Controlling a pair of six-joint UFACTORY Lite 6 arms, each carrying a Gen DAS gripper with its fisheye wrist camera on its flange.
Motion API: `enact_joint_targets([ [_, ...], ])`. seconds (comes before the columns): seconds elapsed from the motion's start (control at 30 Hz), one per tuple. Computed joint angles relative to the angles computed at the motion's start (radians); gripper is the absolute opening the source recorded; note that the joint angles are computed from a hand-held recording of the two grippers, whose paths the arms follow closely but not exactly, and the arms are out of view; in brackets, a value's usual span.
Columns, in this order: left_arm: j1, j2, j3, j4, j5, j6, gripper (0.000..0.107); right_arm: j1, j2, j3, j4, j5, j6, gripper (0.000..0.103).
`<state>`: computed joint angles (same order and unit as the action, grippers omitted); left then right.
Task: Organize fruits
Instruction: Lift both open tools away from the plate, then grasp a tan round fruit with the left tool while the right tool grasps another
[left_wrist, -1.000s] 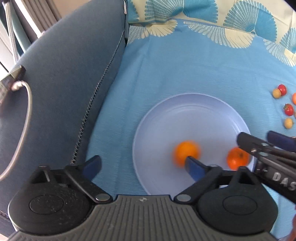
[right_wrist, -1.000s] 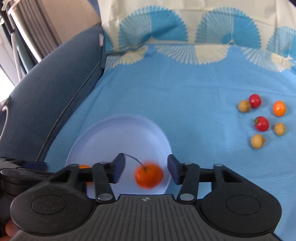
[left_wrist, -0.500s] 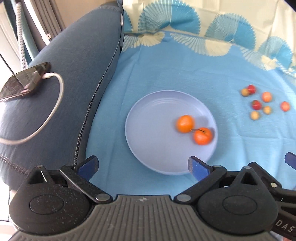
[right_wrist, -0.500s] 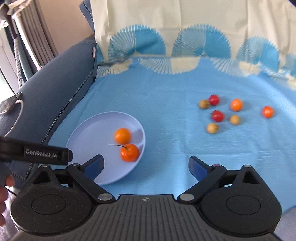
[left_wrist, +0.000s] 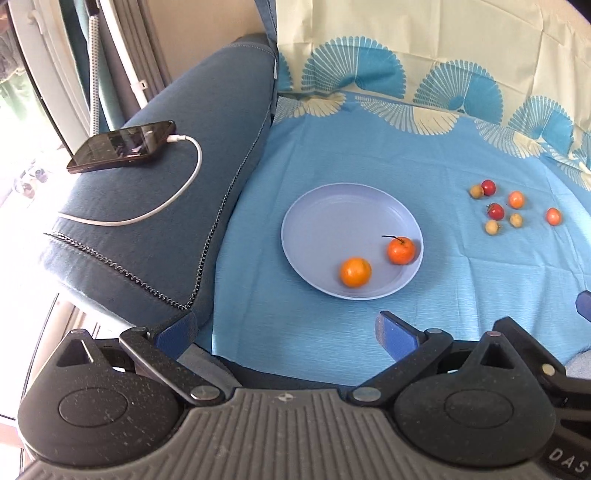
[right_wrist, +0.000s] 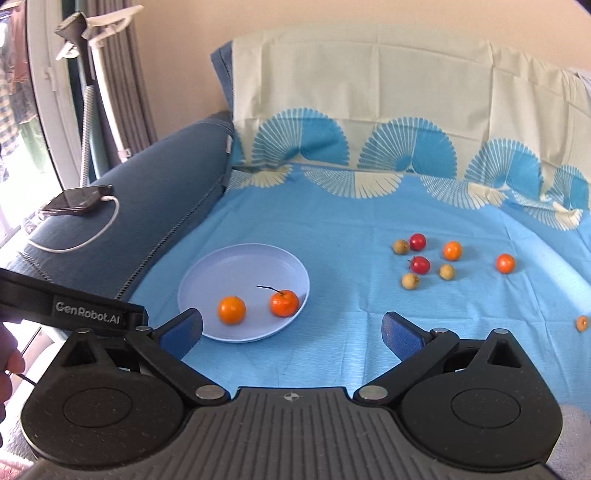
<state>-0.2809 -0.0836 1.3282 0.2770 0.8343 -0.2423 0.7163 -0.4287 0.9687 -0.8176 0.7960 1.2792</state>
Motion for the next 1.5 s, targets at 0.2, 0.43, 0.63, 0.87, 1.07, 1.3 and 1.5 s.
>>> enact_joint_targets([
  [0.2, -0.047, -0.062, -0.018, 0.027, 0.008, -0.026, 0.103, 0.089, -0.071, -0.021, -0.054, 0.109, 0.077, 0.102],
  [0.43, -0.071, -0.095, -0.032, 0.036, 0.011, -0.034, 0.103, 0.114, -0.114, -0.041, -0.056, 0.156, 0.104, 0.102],
  [0.63, -0.047, -0.084, -0.022, 0.008, 0.008, -0.004, 0.103, 0.123, -0.099, -0.036, -0.059, 0.153, 0.102, 0.102],
  [0.87, -0.038, -0.074, -0.02, -0.009, 0.006, 0.017, 0.103, 0.111, -0.091, -0.029, -0.041, 0.147, 0.084, 0.102],
  [1.07, -0.052, -0.059, -0.01, 0.006, 0.012, 0.005, 0.103, 0.091, -0.086, -0.034, -0.026, 0.125, 0.079, 0.102],
  [1.3, -0.086, -0.018, 0.029, 0.031, 0.04, -0.02, 0.103, 0.048, -0.114, -0.068, -0.011, 0.075, 0.071, 0.102],
  [1.5, -0.146, 0.056, 0.096, 0.027, 0.071, -0.033, 0.103, -0.021, -0.157, -0.121, -0.035, 0.052, 0.107, 0.102],
])
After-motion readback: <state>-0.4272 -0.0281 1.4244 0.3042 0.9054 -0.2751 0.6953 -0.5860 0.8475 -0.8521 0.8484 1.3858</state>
